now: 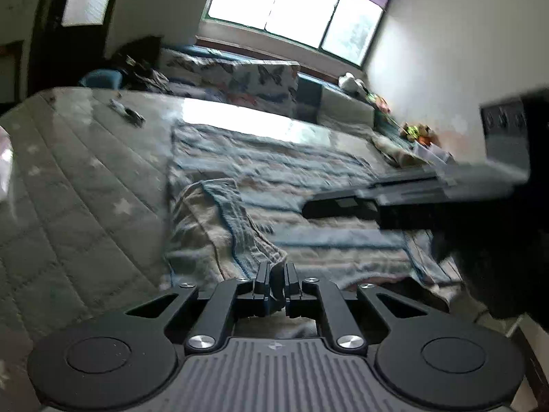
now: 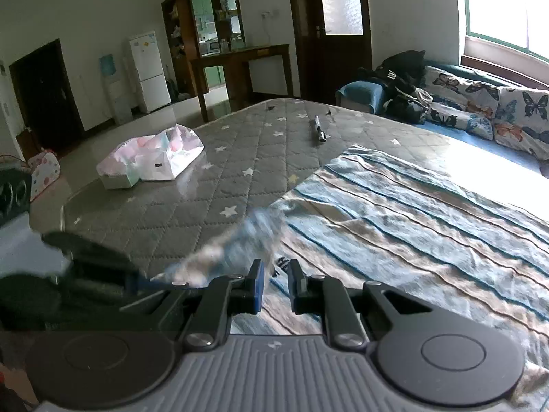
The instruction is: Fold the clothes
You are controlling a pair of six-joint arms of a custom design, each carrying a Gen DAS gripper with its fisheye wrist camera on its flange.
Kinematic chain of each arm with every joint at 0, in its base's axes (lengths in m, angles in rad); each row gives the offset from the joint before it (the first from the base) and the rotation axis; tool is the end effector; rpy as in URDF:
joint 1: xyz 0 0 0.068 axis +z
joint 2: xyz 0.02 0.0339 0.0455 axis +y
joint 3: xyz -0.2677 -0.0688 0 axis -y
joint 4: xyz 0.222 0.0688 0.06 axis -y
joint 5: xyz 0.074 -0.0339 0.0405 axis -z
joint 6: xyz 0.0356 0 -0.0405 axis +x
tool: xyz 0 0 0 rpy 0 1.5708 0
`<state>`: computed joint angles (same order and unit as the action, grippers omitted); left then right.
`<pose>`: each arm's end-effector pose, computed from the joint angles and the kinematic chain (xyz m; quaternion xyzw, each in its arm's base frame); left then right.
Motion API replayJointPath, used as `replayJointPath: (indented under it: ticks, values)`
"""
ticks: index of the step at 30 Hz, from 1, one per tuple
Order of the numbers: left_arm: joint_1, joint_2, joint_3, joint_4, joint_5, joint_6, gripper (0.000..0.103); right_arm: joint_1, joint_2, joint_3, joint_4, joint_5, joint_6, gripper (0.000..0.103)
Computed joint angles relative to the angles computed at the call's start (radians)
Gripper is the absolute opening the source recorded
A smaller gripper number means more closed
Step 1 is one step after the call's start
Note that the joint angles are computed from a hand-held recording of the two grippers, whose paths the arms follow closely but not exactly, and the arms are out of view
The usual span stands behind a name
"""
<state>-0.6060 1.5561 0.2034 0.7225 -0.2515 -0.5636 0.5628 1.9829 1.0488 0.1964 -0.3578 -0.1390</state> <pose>0.1779 -0.1125 0.1135 -0.0381 0.8854 -0.1550 0.4366 0.3206 0.2170 0.1438 -0.3769 0.8203 0.2428 0.3550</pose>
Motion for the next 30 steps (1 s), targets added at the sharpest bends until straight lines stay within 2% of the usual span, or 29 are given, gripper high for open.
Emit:
replayJointPath:
  ticks: [4,6,8,11,13,16,20,24,30]
  values:
    - [0.016,-0.04,-0.033,0.02,0.035,0.024,0.015,0.015,0.045,0.067,-0.035,0.002,0.01,0.014]
    - [0.034,-0.093,-0.061,0.022,0.054,0.038,0.031,0.024,0.076,0.11,-0.055,0.014,0.009,0.014]
    - [0.05,-0.148,-0.09,0.02,0.061,0.05,0.035,0.031,0.116,0.163,-0.08,0.028,0.009,0.014]
    - [0.083,-0.196,-0.118,0.002,0.036,0.048,0.033,0.038,0.173,0.24,-0.117,0.044,0.018,0.015]
    - [0.137,-0.182,-0.119,-0.011,0.044,0.031,0.033,0.04,0.211,0.292,-0.141,0.052,0.027,0.02]
    - [0.196,-0.144,-0.121,-0.005,0.065,0.027,0.027,0.043,0.267,0.368,-0.176,0.057,0.047,0.02]
    - [0.174,-0.113,-0.101,-0.055,0.036,0.05,0.026,0.049,0.323,0.445,-0.212,0.052,0.062,0.021]
    - [0.121,-0.086,-0.079,-0.101,-0.046,0.086,0.026,0.054,0.35,0.48,-0.24,0.055,0.047,0.021]
    - [0.132,-0.092,-0.068,-0.12,-0.046,0.106,0.026,0.033,0.354,0.486,-0.262,0.006,0.059,0.023]
